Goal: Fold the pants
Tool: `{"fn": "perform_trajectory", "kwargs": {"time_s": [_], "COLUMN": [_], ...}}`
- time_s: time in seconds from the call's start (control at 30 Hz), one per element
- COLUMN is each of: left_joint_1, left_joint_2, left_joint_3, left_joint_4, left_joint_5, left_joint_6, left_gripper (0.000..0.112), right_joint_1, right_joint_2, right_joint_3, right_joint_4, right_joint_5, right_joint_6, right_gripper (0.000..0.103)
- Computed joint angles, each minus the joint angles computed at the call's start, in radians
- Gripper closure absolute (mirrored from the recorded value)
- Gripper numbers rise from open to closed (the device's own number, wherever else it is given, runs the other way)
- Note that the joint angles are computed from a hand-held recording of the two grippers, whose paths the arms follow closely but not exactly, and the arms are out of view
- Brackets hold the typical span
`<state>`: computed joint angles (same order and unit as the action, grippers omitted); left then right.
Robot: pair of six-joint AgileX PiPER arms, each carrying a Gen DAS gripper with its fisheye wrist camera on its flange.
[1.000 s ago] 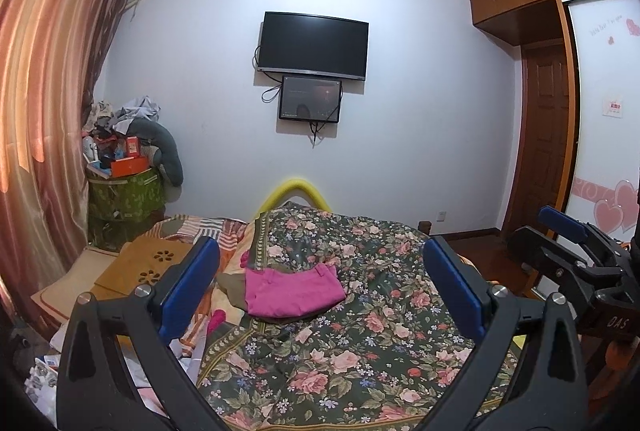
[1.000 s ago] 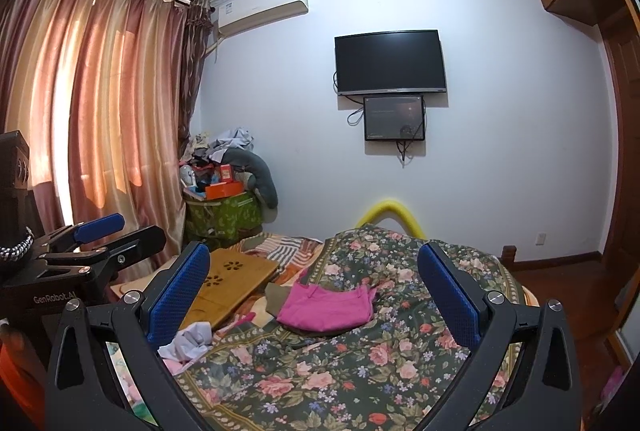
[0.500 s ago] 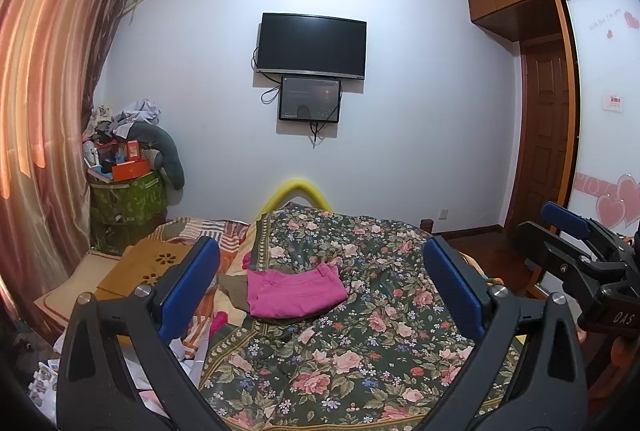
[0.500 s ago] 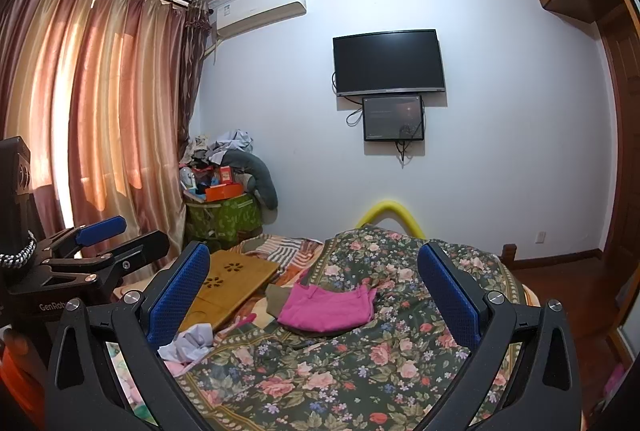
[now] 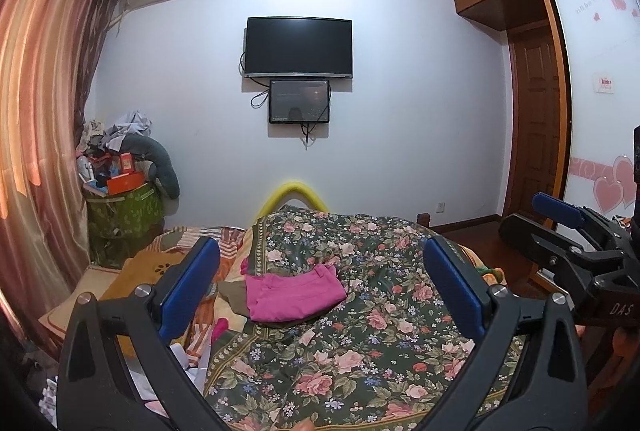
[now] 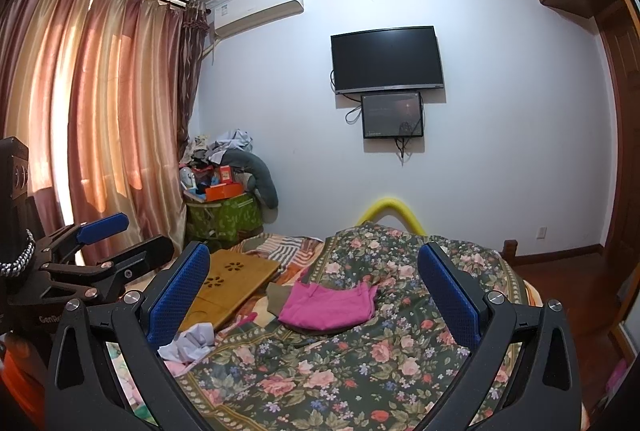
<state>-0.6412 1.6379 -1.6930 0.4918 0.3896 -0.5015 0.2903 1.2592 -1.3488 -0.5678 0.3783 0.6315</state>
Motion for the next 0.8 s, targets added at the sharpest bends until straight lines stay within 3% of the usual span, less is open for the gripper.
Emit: {"fn": "perform_trajectory", "kwargs": {"time_s": [0.8], "left_joint_1": [0.014], "left_joint_2": [0.025], "left_joint_3": [-0.012], "left_joint_4": [-0.053], "left_joint_5": [0.004], "left_joint_6": [0.003], "left_gripper": [0.009], "right_joint_1": [0.010], "right_joint_2": [0.011], "right_joint_3": [0.004], "right_joint_4": [-0.019], "right_joint_5": [0.008], "right_joint_6": [0.022], "right_gripper": [0.000]}}
